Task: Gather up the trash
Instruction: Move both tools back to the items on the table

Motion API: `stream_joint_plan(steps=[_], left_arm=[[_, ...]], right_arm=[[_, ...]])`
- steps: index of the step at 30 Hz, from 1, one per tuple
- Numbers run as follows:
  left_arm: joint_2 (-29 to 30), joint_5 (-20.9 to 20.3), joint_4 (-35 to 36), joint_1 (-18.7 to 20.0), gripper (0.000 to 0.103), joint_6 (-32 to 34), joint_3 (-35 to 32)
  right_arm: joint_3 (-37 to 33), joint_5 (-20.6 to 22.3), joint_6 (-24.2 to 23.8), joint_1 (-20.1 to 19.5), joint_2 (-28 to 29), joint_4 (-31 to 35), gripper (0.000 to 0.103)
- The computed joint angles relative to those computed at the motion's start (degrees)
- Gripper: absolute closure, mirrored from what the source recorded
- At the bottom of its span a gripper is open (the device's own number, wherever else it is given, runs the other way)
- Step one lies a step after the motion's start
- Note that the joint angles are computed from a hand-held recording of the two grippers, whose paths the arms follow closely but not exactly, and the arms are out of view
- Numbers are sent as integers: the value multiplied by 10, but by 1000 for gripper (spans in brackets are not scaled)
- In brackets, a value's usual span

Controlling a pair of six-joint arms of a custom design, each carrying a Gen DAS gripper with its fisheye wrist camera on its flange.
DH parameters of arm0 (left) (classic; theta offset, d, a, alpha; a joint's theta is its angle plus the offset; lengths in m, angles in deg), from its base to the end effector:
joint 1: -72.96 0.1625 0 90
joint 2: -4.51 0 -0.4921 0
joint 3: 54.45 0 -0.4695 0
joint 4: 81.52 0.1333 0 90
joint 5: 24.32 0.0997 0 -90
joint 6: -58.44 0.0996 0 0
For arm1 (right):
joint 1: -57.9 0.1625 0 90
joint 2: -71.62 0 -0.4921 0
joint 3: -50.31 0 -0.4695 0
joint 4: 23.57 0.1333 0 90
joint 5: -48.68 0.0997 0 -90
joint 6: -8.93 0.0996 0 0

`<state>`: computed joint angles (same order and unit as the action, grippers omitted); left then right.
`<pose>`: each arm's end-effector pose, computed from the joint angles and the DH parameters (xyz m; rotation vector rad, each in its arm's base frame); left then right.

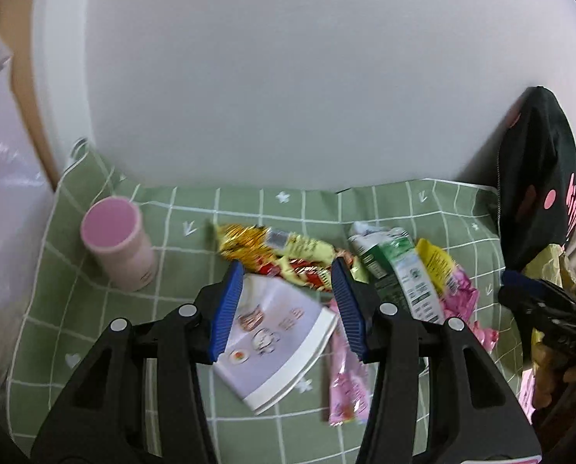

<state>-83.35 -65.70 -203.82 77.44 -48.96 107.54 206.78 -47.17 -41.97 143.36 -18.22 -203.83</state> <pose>-0.1604 -0.2212 0.0871 -0.0463 2.3158 -1.1227 0.0975 -0.3274 0.1728 1.0843 -2.6091 0.4560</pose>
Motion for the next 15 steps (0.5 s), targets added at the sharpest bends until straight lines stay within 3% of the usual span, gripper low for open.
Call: stream_joint_plan(steps=[6,11,15], left_arm=[[-18,-31,53,-28,58,-41,6],[-64,-56,126,-63,58,-95,12],[-77,-69,138,-70,58,-108,16]], right_arm=[[-41,-75,57,53,144,-12,52],[-64,-99,71,69,213,-73,51],[-93,-121,80,89,249,-63,50]])
